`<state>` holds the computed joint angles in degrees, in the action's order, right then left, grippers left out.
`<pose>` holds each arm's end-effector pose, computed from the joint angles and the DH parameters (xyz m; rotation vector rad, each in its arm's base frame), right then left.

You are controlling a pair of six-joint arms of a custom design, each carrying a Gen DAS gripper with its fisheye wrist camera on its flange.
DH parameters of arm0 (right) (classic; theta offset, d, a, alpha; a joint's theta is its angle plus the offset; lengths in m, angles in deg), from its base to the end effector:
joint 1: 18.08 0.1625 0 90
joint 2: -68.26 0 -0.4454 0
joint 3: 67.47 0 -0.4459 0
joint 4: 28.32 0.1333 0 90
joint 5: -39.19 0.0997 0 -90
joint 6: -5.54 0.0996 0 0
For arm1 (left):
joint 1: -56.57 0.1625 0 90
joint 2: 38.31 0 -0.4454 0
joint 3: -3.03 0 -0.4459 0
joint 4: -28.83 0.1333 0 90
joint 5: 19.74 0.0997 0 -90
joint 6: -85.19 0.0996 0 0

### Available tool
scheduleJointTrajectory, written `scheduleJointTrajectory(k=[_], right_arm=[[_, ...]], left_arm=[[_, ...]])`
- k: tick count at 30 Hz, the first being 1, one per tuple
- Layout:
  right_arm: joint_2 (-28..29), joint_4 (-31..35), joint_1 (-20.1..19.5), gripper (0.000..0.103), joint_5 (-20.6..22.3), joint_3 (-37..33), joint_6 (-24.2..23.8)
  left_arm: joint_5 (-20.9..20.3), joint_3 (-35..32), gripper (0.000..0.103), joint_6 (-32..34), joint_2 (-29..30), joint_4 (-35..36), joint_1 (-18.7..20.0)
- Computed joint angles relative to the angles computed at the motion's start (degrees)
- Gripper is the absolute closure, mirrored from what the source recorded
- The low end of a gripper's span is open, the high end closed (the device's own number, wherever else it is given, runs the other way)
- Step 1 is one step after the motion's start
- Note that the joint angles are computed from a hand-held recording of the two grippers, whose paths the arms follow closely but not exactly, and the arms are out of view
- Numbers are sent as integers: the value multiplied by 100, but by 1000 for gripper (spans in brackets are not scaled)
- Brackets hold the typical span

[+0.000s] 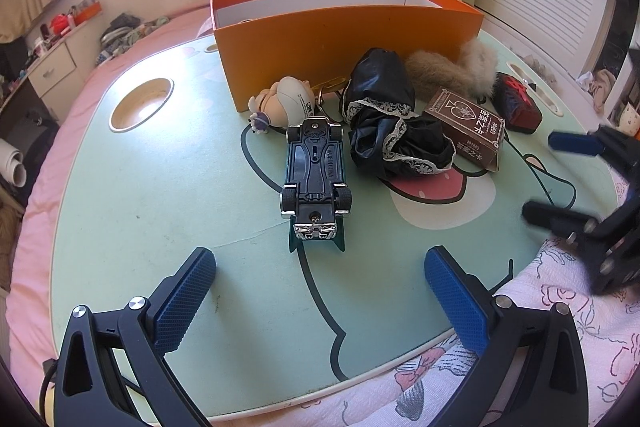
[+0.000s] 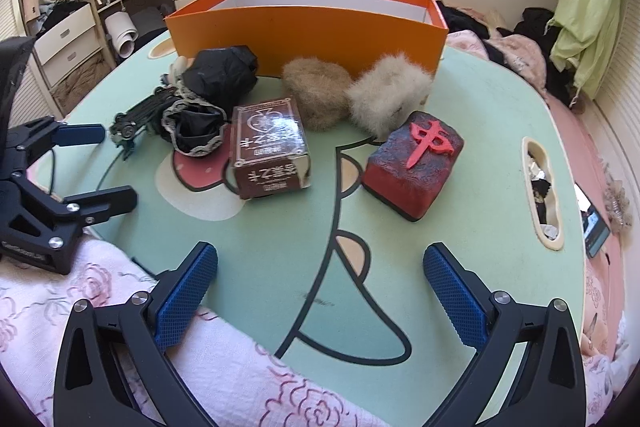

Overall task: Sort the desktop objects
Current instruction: 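Reach into the box and grasp the silver keychain with the right gripper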

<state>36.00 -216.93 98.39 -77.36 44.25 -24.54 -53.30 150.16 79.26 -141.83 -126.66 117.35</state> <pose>0.3387 -0.4811 -0.0896 1.1574 -2.3734 0.4252 0.0268 -0.3951 0.2741 0.2202 2.1974 -0.7607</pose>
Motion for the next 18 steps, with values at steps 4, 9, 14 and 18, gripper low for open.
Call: scheduleJointTrajectory(k=[4,9,14,18], right_arm=[[-335,243,105,11,426,-49,244],[-498,1963,177,32,1771,-1141,1194],[620,3935,267,56,1950,-3300,2250],[1636,5189,397,62,1262,-4839,2668]], left_arm=[[11,-1,0,-30,-10,34,-24],[15,-3,0,-36,-3,31,-23],[11,15,0,-10,-31,10,-29],[13,27,0,14,-23,-46,-47]])
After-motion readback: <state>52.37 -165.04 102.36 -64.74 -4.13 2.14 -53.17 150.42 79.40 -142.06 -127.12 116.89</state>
